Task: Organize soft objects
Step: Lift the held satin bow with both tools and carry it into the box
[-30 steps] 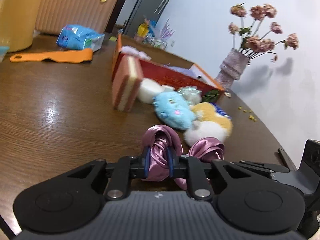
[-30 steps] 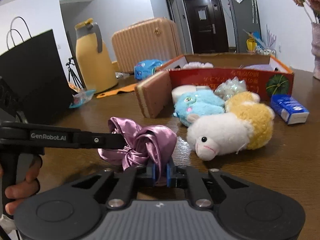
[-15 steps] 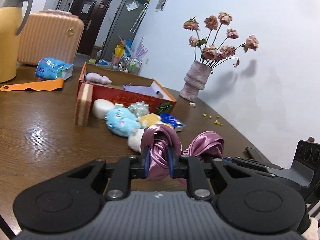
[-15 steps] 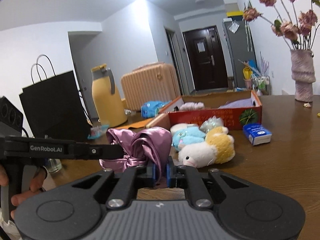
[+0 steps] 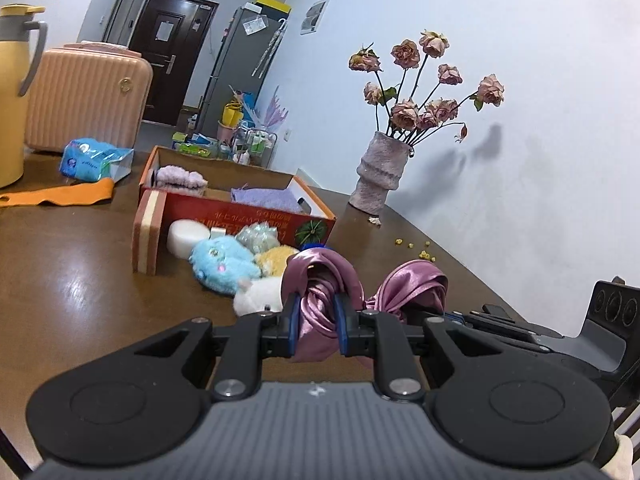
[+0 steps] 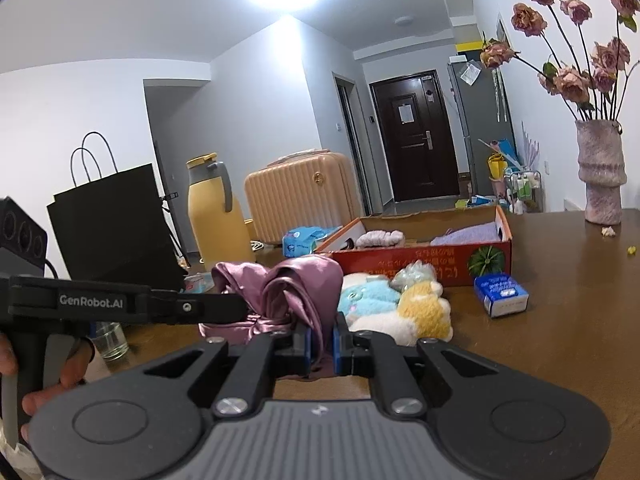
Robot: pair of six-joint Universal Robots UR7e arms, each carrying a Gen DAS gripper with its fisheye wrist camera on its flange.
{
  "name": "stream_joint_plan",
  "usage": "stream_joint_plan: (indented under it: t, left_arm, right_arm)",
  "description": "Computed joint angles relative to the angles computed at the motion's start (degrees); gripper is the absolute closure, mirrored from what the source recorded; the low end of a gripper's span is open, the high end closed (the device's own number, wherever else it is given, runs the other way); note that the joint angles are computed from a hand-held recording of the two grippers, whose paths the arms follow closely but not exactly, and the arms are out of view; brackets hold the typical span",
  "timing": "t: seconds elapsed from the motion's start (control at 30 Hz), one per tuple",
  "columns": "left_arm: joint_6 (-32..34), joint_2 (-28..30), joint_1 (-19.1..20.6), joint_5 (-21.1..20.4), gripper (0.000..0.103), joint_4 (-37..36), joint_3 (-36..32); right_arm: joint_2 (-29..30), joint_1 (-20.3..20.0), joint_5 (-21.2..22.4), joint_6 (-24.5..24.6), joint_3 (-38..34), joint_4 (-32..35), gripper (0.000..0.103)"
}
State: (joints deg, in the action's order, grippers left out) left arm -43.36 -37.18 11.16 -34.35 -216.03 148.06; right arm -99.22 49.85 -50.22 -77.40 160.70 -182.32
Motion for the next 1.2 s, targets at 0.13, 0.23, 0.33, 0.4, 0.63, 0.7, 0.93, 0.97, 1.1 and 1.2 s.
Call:
stream_joint_plan:
  t: [0.13, 0.23, 0.33, 0.4, 0.63, 0.7, 0.93, 0.97, 1.1, 1.2]
  left_arm:
    - [15.28, -3.44, 6.67, -3.51, 0.085, -2.47, -5.87]
    - [26.31, -6.92, 12.62, -7.63, 0.085, -0.65, -12.26]
    - [33.7, -9.48, 18.06, -11.6, 0.085, 3.83, -19.33]
    - [36.66, -10.35, 21.48, -13.83, 0.085, 8.11, -24.77]
    - [41.75, -8.97, 31.33, -18.92, 0.085, 23.16, -42.67]
    - [41.47, -7.57, 34.23, -19.8, 0.085, 28.19, -47.84]
    - [38.79, 0.59, 43.1, -19.86, 0.085, 48.08, -66.14]
    - [37.75, 1.98, 44.18, -19.85, 0.085, 50.37, -68.54]
    - [34.89, 7.84, 48.18, -19.16, 0.085, 58.02, -77.08]
    - [32.73, 10.99, 50.39, -19.62, 0.085, 61.87, -80.94]
  right_arm:
    - [5.05, 7.57, -3.72, 5.46, -5.47, -5.17, 0.094]
    - [8.38, 15.48, -8.1, 11.9, -13.15, -4.73, 0.094]
    - [12.48, 23.08, -12.92, 17.31, -22.81, -1.31, 0.093]
    - [16.41, 27.74, -16.66, 20.15, -30.08, 0.94, 0.093]
    - [31.83, 36.94, -27.85, 26.72, -54.8, 12.05, 0.094]
    - [36.67, 38.17, -30.43, 28.25, -62.35, 16.97, 0.094]
    - [54.15, 39.65, -39.97, 33.78, -86.7, 32.46, 0.093]
    - [56.76, 39.64, -41.47, 34.5, -90.13, 34.39, 0.093]
    - [66.69, 39.01, -46.86, 37.69, -102.32, 40.39, 0.093]
    - [72.3, 38.43, -50.6, 39.68, -108.56, 42.87, 0.093]
